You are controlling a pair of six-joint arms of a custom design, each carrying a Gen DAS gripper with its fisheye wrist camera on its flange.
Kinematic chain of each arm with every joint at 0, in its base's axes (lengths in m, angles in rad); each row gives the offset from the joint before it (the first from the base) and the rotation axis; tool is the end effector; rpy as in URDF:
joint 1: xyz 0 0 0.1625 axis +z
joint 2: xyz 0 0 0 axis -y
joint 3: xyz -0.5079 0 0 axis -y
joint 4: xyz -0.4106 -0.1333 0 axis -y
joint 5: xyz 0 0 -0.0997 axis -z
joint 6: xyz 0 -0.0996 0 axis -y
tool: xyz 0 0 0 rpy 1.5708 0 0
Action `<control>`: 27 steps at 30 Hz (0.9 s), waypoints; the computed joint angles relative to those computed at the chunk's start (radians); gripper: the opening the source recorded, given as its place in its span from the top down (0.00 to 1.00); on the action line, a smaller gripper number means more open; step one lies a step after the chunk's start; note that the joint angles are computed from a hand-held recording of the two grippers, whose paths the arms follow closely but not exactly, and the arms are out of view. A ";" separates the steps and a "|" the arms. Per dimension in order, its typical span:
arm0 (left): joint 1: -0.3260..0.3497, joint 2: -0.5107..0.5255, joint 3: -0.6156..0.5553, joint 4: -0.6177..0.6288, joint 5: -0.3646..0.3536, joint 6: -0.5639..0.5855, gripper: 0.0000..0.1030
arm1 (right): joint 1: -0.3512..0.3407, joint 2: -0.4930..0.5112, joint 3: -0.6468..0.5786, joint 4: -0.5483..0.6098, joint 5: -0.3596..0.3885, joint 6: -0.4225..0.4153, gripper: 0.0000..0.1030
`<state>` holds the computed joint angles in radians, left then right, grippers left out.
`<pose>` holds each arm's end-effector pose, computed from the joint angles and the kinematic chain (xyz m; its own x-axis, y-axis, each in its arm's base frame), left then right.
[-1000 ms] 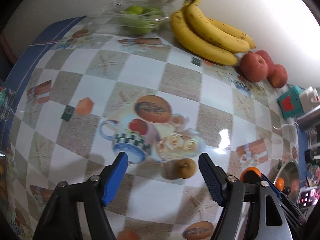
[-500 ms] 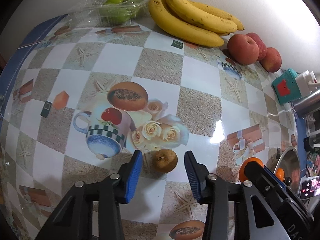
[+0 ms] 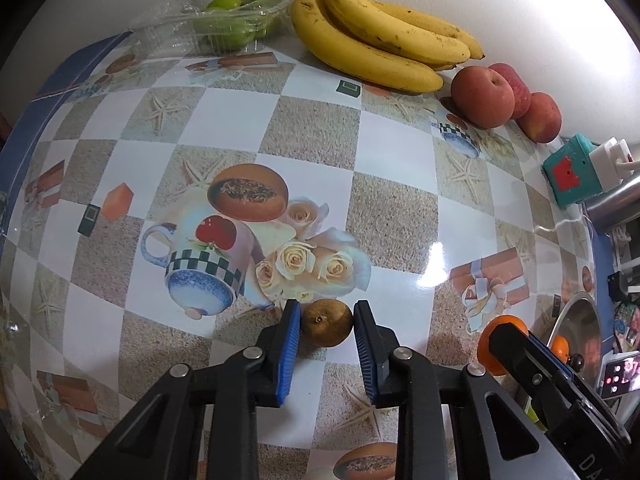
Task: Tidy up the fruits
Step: 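Grasp another brown kiwi with the left tool while the right tool holds the mandarin, then carry the mandarin in the right tool while the left tool carries the kiwi to the basin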
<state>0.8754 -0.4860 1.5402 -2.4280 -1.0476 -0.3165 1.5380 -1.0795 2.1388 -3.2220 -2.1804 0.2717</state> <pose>-0.3289 -0.6799 -0.0614 -0.7681 0.3644 -0.5266 0.4096 0.9117 0.0335 0.0576 -0.5711 0.2401 -0.7720 0.5561 0.3080 0.2433 0.7061 -0.6650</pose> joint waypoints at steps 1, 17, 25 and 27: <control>-0.002 -0.001 0.002 -0.003 0.002 0.001 0.72 | 0.001 -0.001 0.000 0.000 0.000 0.001 0.63; -0.065 -0.043 0.050 -0.079 0.017 0.062 0.72 | 0.025 -0.044 0.035 -0.036 -0.025 0.004 0.62; -0.091 -0.064 0.079 -0.119 0.016 0.073 0.72 | 0.036 -0.068 0.062 -0.038 -0.034 0.010 0.62; -0.098 -0.069 0.090 -0.127 0.015 0.071 0.72 | 0.038 -0.075 0.070 -0.040 -0.037 0.012 0.62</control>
